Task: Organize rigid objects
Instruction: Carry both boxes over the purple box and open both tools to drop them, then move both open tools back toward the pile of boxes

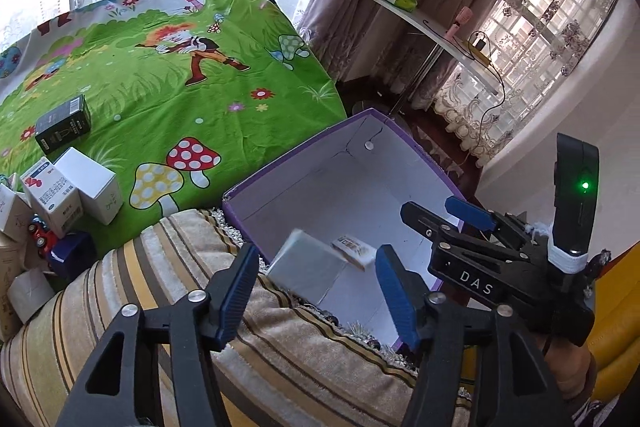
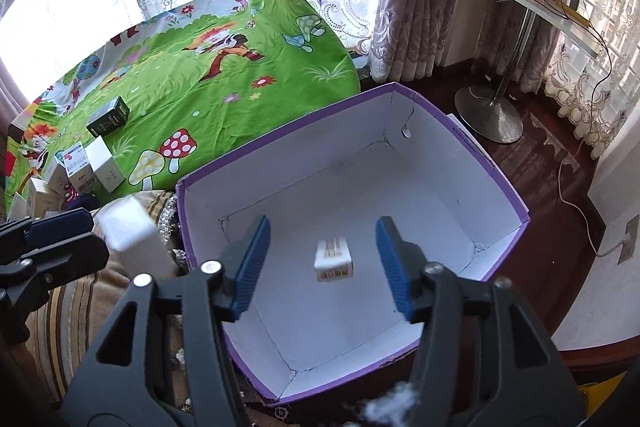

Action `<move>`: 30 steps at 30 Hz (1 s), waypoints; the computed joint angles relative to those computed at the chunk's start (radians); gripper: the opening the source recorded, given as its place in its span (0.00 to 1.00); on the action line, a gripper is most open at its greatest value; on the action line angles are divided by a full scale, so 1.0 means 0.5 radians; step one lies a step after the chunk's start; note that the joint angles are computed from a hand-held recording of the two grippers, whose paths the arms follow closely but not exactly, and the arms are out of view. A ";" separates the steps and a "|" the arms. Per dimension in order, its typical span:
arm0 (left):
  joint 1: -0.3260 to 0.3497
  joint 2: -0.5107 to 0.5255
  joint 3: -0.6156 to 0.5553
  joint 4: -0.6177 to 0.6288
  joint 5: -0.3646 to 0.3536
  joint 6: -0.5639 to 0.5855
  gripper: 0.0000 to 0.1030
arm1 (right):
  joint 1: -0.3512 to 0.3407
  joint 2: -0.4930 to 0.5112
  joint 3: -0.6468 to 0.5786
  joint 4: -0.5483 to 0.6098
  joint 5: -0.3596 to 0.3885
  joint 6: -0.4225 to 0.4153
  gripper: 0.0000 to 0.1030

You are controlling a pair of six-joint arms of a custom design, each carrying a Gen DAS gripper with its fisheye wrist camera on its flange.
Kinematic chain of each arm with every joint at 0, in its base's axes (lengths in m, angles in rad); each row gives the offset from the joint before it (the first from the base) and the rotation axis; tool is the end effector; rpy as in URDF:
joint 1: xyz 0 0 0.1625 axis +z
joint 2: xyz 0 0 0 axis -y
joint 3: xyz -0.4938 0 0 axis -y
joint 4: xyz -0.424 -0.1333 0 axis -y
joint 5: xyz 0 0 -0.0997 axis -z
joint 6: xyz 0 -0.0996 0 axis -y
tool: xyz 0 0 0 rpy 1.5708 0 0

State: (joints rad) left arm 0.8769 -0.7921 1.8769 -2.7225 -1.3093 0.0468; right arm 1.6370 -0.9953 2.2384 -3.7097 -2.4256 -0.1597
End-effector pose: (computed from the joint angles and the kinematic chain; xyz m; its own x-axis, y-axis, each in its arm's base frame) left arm -0.2939 -0.6020 0.0498 -0.7230 0.6397 -0.2608 0.6727 0.7379 -0.0547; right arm 0.0923 -0.5136 0.2123 -0.6785 0.4382 0.5896 -0.1512 0.7021 -0.6958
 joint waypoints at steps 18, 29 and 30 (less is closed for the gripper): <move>0.038 -0.089 0.089 -0.137 0.192 -0.012 0.67 | 0.072 0.137 -0.085 -0.248 -0.136 -0.376 0.83; 0.130 -0.224 0.165 -0.222 0.290 -0.091 0.67 | 0.140 0.154 -0.128 -0.058 -0.071 -0.305 0.83; 0.141 -0.238 0.174 -0.232 0.299 -0.096 0.67 | 0.146 0.154 -0.130 -0.050 -0.057 -0.302 0.83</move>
State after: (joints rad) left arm 0.9473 -0.9113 1.9640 -2.8383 -1.1598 -0.0013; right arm 1.7102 -0.9182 2.1735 -3.7347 -2.4539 -0.3105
